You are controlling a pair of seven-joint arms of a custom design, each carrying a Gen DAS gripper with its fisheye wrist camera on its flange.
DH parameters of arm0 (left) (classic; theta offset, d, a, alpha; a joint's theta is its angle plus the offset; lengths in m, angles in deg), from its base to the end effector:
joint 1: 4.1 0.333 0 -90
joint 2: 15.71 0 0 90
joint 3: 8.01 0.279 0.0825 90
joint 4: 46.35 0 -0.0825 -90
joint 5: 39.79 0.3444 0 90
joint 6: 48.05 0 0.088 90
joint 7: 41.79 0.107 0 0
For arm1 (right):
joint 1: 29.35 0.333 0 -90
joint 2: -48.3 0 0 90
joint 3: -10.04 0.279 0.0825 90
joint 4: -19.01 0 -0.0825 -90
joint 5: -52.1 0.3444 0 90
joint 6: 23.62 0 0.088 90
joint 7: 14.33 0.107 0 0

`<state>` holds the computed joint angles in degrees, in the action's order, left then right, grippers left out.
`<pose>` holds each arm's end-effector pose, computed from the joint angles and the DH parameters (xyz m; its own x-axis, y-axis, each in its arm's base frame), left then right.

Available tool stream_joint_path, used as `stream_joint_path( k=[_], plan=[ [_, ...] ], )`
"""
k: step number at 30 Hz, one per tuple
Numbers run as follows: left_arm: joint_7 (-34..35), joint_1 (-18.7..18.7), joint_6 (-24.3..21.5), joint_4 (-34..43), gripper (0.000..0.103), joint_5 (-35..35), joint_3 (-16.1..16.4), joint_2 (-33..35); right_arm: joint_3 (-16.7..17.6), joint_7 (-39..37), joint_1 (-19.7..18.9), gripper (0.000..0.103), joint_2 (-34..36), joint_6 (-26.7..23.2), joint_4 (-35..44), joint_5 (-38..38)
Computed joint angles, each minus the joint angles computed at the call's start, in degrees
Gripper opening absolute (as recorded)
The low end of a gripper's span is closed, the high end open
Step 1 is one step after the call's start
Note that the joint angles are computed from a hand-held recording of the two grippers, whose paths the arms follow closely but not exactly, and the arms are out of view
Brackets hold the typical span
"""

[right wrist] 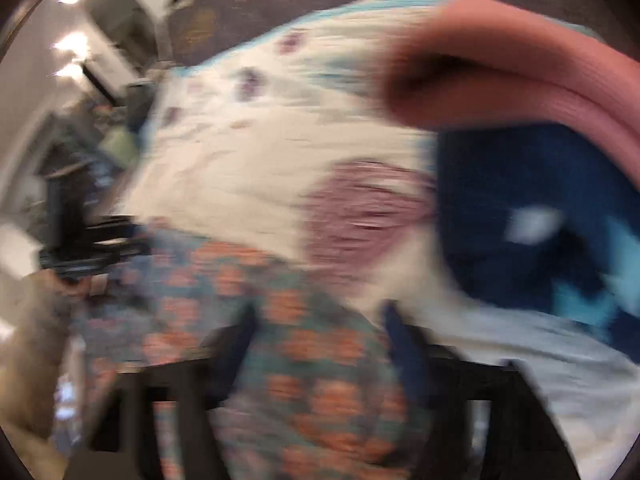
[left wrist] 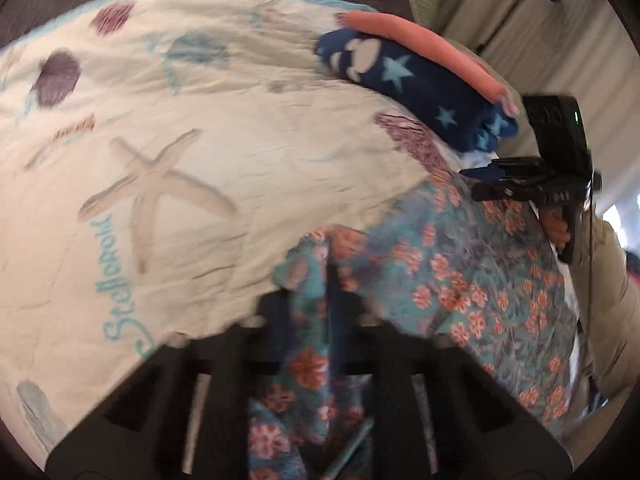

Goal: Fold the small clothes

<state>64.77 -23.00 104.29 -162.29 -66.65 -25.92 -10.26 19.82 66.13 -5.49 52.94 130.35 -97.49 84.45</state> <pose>0.4696 -0.3304 0.4470 -0.5798 -0.7671 0.2745 -0.7589 0.3858 -0.5245 0.4864 0.3007 0.4509 0.3814 -0.8361 -0.3943 -0.8573 -0.1605 -0.4891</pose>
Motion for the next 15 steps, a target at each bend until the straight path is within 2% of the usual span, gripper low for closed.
stream_joint_path(
  k=[1,4,6,10,11,15],
  plan=[
    [2.7,-0.44,1.55,-1.92,0.012,-0.44,-0.74,-1.85,0.67,-2.48,0.04,0.016,0.25,-0.83,0.77,2.45],
    [14.73,-2.88,3.14,-8.53,0.012,-8.43,-1.66,-9.12,1.95,-3.59,2.35,0.011,-1.78,-0.33,-0.68,-0.99],
    [19.55,-6.4,4.08,-15.53,0.012,-9.78,-1.77,-16.34,2.87,-4.67,4.38,0.011,-5.15,0.31,-4.14,-2.12],
    [19.67,-11.81,5.22,-25.49,0.013,-9.8,-0.51,-26.03,5.22,5.28,7.98,0.014,-13.09,2.63,-13.56,-17.54],
    [19.05,-12.95,4.89,-27.51,0.013,-10.39,0.41,-28.07,5.61,7.03,8.97,0.014,-14.99,2.51,-15.84,-19.11],
    [14.58,-14.98,5.17,-31.85,0.014,-10.75,4.36,-32.83,3.48,8.01,12.67,0.023,-19.4,3.09,-21.2,-16.33]
  ],
)
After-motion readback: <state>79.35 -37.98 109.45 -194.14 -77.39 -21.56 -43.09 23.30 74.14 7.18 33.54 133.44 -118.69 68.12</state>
